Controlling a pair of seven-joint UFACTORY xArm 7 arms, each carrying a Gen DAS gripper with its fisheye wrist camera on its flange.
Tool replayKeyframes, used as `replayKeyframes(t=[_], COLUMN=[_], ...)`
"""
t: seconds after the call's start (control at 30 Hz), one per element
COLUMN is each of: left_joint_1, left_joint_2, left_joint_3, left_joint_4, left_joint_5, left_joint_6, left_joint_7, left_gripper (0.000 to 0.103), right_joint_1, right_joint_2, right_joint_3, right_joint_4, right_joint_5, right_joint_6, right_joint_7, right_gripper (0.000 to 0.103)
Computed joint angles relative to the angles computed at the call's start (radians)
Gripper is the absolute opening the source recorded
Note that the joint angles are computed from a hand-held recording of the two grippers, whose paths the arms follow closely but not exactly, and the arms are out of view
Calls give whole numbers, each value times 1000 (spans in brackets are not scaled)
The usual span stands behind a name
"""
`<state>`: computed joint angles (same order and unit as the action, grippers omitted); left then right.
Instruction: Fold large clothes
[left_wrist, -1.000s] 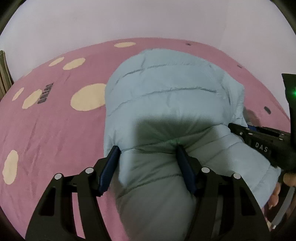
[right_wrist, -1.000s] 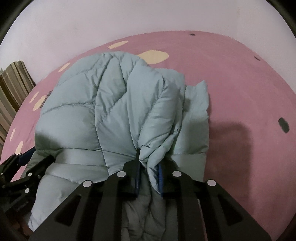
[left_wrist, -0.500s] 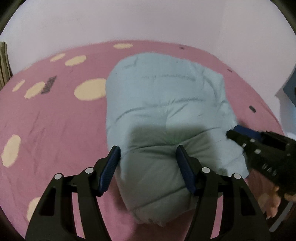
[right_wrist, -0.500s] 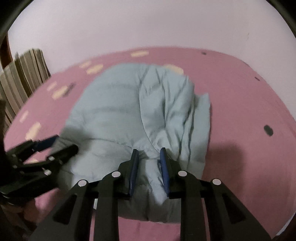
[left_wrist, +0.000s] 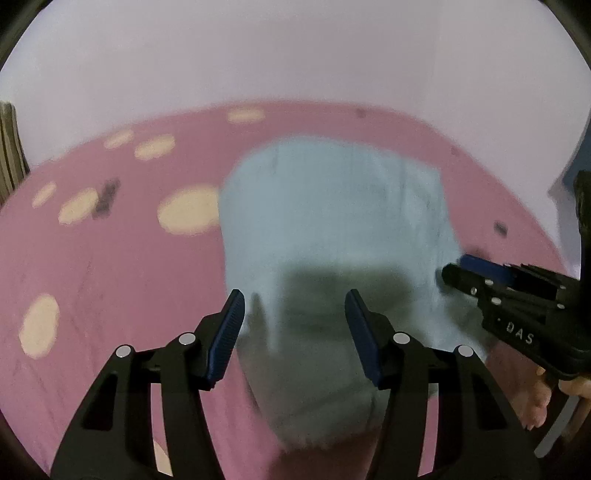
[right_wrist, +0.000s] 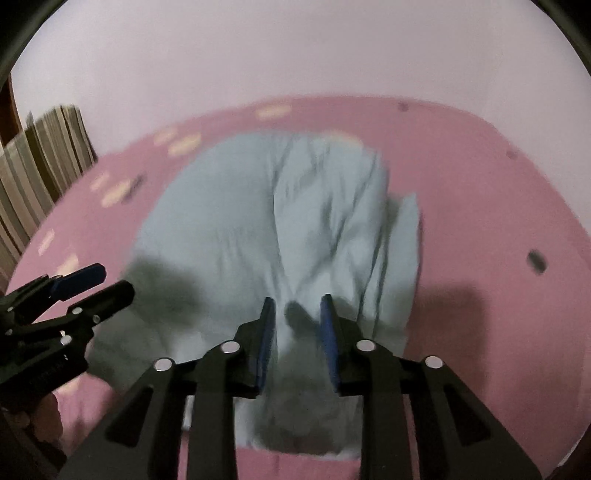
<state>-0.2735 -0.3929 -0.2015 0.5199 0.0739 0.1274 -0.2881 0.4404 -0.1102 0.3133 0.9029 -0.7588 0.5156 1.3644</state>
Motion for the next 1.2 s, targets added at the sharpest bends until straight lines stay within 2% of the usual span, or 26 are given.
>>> replayKeyframes(t=[0.03, 0.1, 0.17, 0.27, 0.37, 0.47, 0.57, 0.7, 0.8, 0.93, 1.2], left_joint_1=[15, 21, -48, -21, 4, 14, -3, -40, -72, -66, -71], left_joint_2=[20, 83, 177, 260, 331, 388, 427, 472, 504, 534, 581], left_joint_3=[-5, -1, 70, 52, 34, 34, 54, 94, 128, 120, 125], left_joint_4=[32, 105, 190, 248, 285, 307, 327, 362, 387, 400, 419], left_joint_5=[13, 16, -65, -64, 0, 136, 259, 360, 462, 402, 276], left_joint_6=[-10, 2, 17, 10, 8, -4, 3, 24, 33, 28, 14], left_joint_7=[2, 8, 73, 39, -23, -134, -219, -313, -400, -345, -226], left_gripper=[58, 61, 61, 61, 61, 63, 64, 66, 67, 69, 71], right_joint_1=[-8, -20, -27, -16, 4, 22, 37, 45, 36, 43, 75], right_joint_2=[6, 31, 82, 148, 186, 236, 268, 292, 307, 322, 349], right_joint_3=[0, -8, -29, -70, -105, -133, -162, -190, -203, -227, -250], right_joint_4=[26, 73, 134, 184, 191, 204, 200, 190, 181, 169, 193], right_joint_5=[-29, -80, -126, -149, -161, -154, -147, -125, -69, -45, -51], right_joint_6=[15, 34, 36, 18, 0, -1, -20, -53, -97, -141, -117], right_joint_7=[11, 26, 36, 41, 50, 41, 43, 39, 0, -11, -1], right_gripper=[52, 55, 55, 55, 54, 54, 54, 54, 54, 54, 54])
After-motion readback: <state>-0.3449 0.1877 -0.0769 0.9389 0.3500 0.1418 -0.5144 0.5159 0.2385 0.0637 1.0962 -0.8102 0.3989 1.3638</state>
